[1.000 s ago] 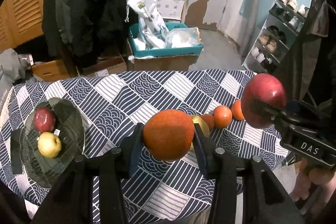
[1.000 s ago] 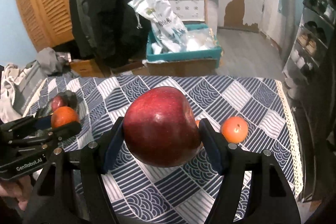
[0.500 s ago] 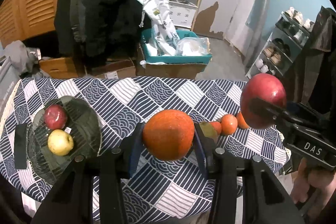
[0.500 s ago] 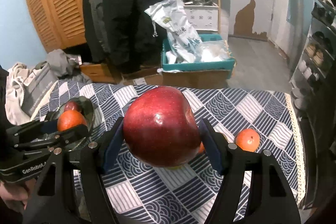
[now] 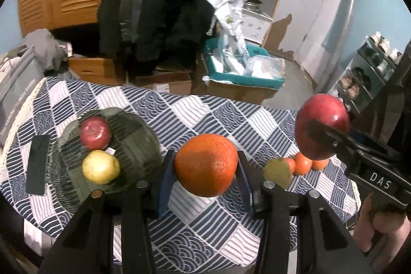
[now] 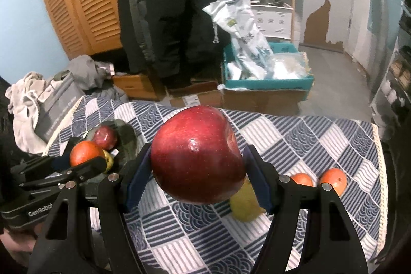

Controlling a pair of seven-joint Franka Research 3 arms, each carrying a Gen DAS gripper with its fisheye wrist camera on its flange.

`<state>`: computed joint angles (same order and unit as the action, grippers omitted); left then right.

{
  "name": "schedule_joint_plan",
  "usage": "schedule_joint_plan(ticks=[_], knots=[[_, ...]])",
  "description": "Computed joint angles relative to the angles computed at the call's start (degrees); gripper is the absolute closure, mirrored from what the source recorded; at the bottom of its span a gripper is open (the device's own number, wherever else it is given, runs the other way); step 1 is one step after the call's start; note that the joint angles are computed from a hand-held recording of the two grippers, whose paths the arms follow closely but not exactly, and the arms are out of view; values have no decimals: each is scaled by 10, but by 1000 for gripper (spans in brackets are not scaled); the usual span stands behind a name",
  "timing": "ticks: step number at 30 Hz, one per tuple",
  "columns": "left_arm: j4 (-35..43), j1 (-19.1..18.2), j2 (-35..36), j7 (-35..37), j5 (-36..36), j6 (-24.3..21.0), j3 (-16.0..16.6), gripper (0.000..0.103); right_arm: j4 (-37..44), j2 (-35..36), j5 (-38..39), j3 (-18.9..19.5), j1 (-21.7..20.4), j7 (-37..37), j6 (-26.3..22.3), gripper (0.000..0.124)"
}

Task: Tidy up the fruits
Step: 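Lift and carry the orange with the left gripper while the right carries the apple toward the plate, then lower the orange onto the glass plate with the left gripper while the right releases the apple there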

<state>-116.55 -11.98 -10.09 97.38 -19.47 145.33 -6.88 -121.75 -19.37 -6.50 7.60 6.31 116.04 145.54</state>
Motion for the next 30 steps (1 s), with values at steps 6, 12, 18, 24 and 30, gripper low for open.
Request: schedule_joint_plan(ticks=[6,12,18,24,30], knots=[[-5,16,-3,-18,21,9,7,57,39,47,0,2,16,-6,2,53],[-4,36,4,-37,39,6,16,57,84,97,1,-2,43,-14,-6,53],[0,63,18,-70,64,-1,22,57,136,155,4,-10,72,-17,-20,53],[3,87,36,-96,91,-17,25,57,200,223,13,-20,103,-41,-42,53],[8,107,60,-116,111,-30,24,57,258,290,25,-31,130,-72,-78,53]])
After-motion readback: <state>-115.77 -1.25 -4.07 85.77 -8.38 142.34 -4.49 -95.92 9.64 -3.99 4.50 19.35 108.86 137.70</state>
